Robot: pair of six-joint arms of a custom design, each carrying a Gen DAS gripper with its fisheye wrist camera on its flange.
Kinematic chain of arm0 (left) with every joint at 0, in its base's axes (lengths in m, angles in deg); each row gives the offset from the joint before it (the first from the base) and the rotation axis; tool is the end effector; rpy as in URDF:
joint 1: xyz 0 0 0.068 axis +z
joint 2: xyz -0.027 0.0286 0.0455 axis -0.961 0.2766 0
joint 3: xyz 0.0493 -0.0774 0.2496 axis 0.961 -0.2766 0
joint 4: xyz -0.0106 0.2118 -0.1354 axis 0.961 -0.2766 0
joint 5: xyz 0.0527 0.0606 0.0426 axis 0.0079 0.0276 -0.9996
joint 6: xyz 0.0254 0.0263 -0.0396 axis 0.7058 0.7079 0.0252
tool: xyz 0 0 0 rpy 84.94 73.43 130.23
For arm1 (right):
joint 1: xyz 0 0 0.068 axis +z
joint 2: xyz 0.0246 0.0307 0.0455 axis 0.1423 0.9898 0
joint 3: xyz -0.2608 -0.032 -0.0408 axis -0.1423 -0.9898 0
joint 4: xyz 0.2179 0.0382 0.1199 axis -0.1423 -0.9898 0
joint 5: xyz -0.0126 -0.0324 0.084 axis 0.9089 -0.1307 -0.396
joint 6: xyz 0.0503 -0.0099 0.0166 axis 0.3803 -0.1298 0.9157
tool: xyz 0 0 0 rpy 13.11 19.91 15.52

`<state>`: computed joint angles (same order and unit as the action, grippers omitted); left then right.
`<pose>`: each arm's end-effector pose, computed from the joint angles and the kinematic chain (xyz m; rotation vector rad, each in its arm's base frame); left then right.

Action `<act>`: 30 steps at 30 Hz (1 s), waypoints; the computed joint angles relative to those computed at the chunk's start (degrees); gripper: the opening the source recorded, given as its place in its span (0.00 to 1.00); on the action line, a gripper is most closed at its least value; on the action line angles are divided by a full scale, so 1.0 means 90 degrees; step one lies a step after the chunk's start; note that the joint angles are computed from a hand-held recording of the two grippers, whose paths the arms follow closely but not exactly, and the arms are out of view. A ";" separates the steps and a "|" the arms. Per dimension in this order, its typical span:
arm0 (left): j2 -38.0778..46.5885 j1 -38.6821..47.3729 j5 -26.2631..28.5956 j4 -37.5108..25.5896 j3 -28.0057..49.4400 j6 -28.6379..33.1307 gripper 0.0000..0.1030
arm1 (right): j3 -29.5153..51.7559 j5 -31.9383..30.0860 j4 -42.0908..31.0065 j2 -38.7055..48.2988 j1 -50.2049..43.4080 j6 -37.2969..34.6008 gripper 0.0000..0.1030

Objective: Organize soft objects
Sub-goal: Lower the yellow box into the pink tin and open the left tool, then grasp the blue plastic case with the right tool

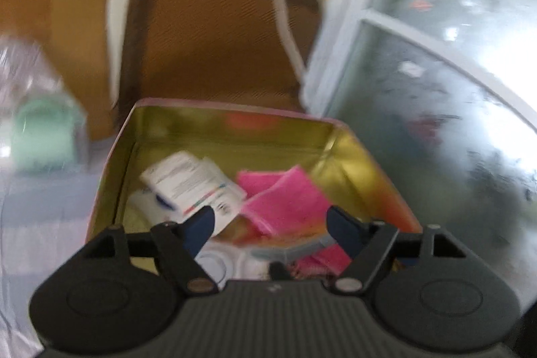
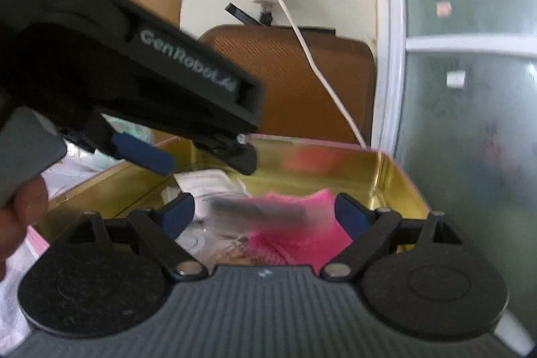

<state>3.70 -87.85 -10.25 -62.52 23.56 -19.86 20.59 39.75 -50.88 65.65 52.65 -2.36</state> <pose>0.2802 -0.0811 0.2366 0.3654 2.2692 -0.5346 0.1590 0.1215 0.2149 0.0352 1.9301 -0.0562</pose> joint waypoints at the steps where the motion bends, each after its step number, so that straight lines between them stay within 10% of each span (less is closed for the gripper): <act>1: -0.0027 0.0123 0.0210 0.0049 -0.0103 -0.0005 0.72 | -0.0173 0.0189 0.0057 -0.0143 0.0236 0.0164 0.89; 10: -0.1535 0.0980 0.0759 0.0033 -0.1458 0.0959 0.72 | -0.0241 0.1960 -0.0347 0.0005 0.2117 0.1773 0.76; 17: -0.2908 0.4111 0.3083 -0.1901 -0.1803 0.3038 0.73 | 0.0172 0.2273 0.0164 0.0583 0.2651 0.1301 0.66; 23: -0.1306 0.8018 0.4346 -0.4065 -0.0962 0.6678 0.73 | 0.1252 0.1695 0.0195 0.1683 0.2904 0.1143 0.66; 30: 0.1178 1.0413 0.3791 -0.1968 0.0010 0.6948 0.73 | 0.3482 -0.0958 -0.0197 0.3747 0.2556 0.1561 0.66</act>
